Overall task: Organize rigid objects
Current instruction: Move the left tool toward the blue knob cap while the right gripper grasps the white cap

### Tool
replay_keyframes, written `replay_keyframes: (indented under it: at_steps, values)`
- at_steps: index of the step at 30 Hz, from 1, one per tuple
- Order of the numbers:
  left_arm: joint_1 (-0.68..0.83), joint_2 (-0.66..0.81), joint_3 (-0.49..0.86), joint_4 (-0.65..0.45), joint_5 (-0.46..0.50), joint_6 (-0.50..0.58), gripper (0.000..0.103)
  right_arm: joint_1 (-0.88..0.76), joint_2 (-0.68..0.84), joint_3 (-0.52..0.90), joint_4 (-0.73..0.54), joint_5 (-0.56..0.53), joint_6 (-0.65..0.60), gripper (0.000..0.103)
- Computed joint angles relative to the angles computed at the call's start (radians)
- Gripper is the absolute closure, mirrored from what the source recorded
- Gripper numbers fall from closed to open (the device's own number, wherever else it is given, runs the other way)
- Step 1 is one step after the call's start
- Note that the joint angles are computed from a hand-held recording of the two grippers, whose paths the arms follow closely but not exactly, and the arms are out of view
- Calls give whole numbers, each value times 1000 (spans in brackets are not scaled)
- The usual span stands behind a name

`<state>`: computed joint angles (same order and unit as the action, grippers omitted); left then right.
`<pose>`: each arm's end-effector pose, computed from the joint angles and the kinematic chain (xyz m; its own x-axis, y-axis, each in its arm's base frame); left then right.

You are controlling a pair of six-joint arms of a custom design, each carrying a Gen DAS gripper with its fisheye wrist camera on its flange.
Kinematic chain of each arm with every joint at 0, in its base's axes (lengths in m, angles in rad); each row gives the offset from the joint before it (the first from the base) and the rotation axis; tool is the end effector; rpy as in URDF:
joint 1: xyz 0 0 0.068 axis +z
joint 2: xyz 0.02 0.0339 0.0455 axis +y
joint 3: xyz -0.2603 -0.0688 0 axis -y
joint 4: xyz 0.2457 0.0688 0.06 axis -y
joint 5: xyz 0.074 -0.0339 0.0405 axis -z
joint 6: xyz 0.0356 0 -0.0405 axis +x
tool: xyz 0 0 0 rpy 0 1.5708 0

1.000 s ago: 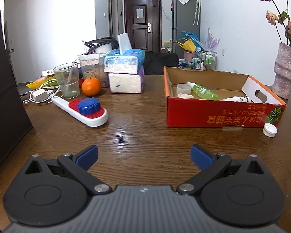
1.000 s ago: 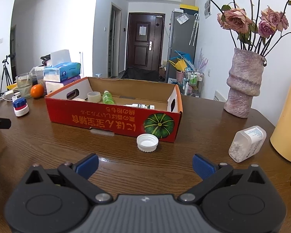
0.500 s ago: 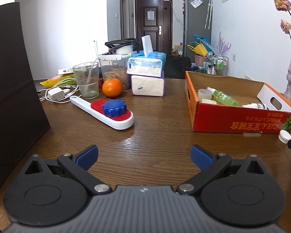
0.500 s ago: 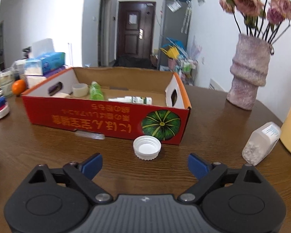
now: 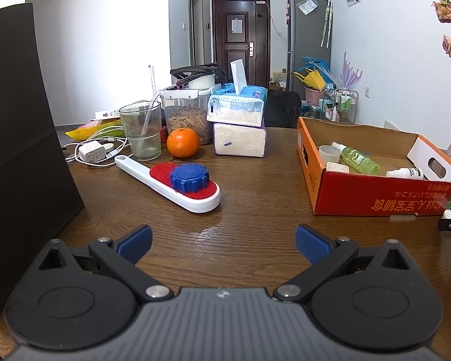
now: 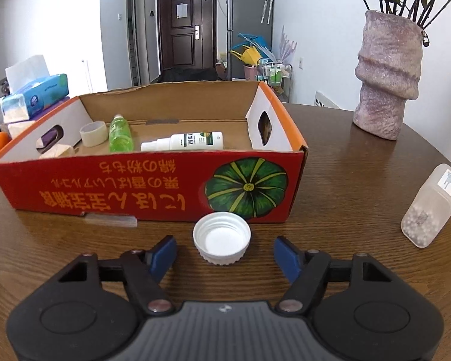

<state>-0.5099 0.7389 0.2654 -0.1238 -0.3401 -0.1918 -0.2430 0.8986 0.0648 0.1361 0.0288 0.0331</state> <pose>0.1477 -0.0690 0.1697 -0.5237 0.0870 -0.8475 0.1218 0.9922 0.0265 0.1467 -0.0374 0.1052 -0.6146 0.1864 -0.7665 0.2824 0.9593 0.0069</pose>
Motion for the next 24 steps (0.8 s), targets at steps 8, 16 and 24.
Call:
replay_keyframes:
  at_steps: [8,16,24]
  values:
    - [104,122,32,96,78,45,0,-17,6,1,34,-30,24,63]
    - [193,314,97,226,121,67,0,-20,-102,-38,14,-16,33,64]
    - [250,506,191,308,137,74,0,3,-301,-55,-129,0,43,64]
